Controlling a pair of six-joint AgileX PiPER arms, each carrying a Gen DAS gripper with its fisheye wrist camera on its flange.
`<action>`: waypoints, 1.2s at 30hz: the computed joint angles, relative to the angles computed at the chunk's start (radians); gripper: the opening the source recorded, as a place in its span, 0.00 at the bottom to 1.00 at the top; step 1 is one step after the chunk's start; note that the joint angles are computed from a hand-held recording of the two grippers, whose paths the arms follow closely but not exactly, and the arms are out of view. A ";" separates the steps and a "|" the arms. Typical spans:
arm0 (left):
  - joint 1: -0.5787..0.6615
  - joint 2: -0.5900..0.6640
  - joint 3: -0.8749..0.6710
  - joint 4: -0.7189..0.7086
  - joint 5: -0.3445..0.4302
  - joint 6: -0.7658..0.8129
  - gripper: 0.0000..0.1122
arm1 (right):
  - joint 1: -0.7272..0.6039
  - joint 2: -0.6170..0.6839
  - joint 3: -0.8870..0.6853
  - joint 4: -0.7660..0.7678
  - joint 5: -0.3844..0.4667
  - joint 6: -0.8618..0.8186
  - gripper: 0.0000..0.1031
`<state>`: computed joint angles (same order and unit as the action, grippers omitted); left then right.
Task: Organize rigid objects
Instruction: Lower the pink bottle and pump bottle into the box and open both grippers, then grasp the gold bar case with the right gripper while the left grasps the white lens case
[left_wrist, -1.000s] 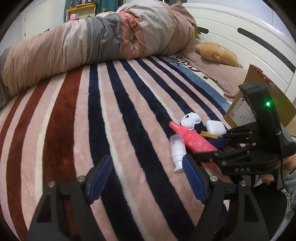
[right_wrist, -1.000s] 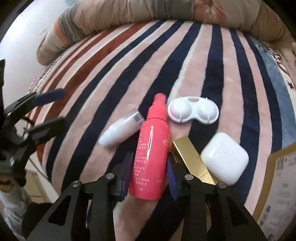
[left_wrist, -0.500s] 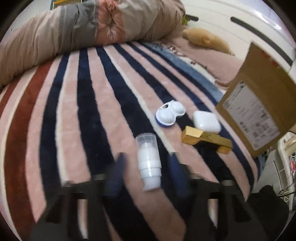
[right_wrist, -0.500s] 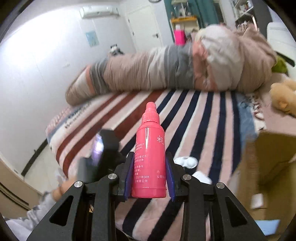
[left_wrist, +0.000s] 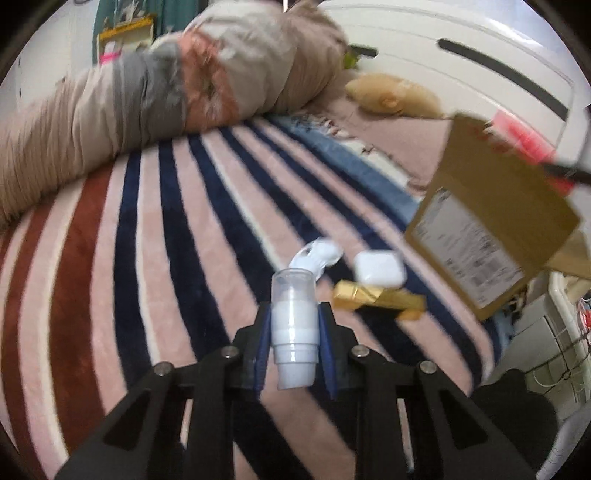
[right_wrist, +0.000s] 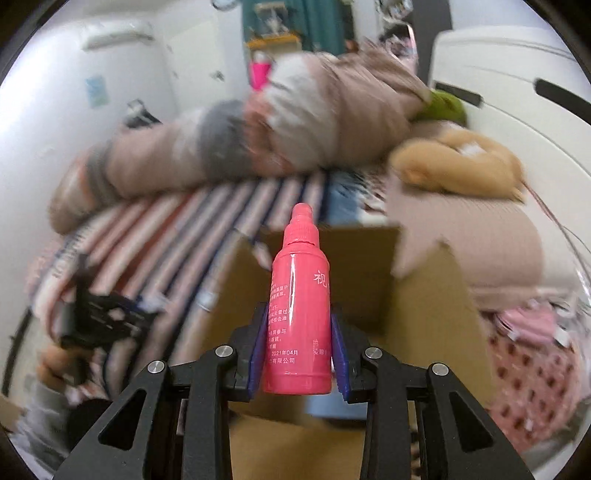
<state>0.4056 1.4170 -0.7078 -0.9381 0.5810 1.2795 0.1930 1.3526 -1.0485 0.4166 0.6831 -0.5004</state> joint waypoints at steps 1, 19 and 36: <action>-0.006 -0.033 -0.006 0.023 0.021 -0.032 0.19 | -0.011 0.010 0.007 -0.037 -0.005 0.016 0.26; -0.687 0.112 -0.613 0.611 0.210 -0.874 0.19 | -0.261 -0.018 0.100 0.322 0.081 -0.445 0.44; -0.517 -0.040 -0.450 0.589 0.107 -0.826 0.63 | -0.217 -0.117 0.172 0.495 0.098 -0.680 0.58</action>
<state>-0.1114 1.3770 -1.1574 -0.3495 0.6881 0.4534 -0.0237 1.2359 -0.8763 0.9114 0.7810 -1.1803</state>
